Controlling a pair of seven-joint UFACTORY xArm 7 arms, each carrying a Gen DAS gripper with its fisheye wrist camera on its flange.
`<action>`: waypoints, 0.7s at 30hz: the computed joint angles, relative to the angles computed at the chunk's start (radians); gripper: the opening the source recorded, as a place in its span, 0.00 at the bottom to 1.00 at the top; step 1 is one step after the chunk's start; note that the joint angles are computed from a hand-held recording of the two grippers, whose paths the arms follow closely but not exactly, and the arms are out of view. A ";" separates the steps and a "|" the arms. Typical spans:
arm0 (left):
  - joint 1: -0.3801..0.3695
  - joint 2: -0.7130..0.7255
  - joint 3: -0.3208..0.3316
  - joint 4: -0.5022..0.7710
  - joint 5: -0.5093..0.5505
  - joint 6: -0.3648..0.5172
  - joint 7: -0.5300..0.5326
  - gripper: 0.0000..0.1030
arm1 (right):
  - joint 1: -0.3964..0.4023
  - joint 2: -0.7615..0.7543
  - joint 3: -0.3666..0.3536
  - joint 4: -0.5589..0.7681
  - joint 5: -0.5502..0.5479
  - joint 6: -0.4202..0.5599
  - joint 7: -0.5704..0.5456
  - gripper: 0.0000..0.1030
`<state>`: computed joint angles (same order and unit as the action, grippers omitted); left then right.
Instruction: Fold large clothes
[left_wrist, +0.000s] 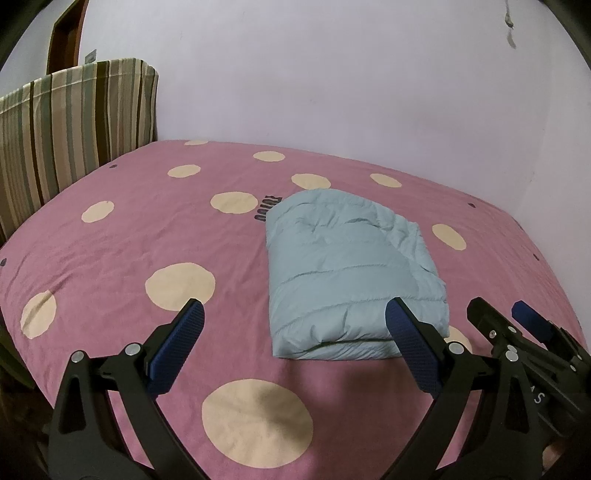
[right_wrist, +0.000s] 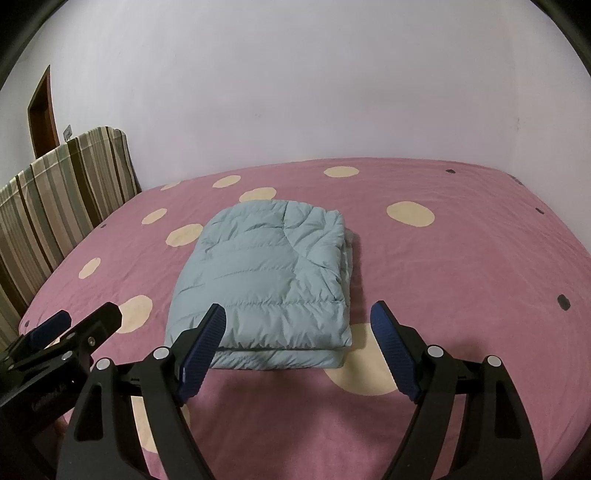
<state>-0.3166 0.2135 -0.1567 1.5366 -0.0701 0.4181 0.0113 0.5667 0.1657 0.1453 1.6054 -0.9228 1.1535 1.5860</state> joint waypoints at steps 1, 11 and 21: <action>-0.001 0.000 0.001 0.000 0.002 -0.001 -0.002 0.95 | 0.000 -0.002 0.000 -0.002 0.000 0.000 0.000 0.77; -0.012 -0.002 0.012 -0.006 0.051 -0.020 -0.030 0.96 | -0.001 -0.001 -0.001 -0.001 0.000 -0.002 -0.001 0.77; -0.019 -0.002 0.019 -0.011 0.097 -0.048 -0.066 0.98 | 0.000 0.000 0.001 0.001 0.003 0.001 -0.002 0.77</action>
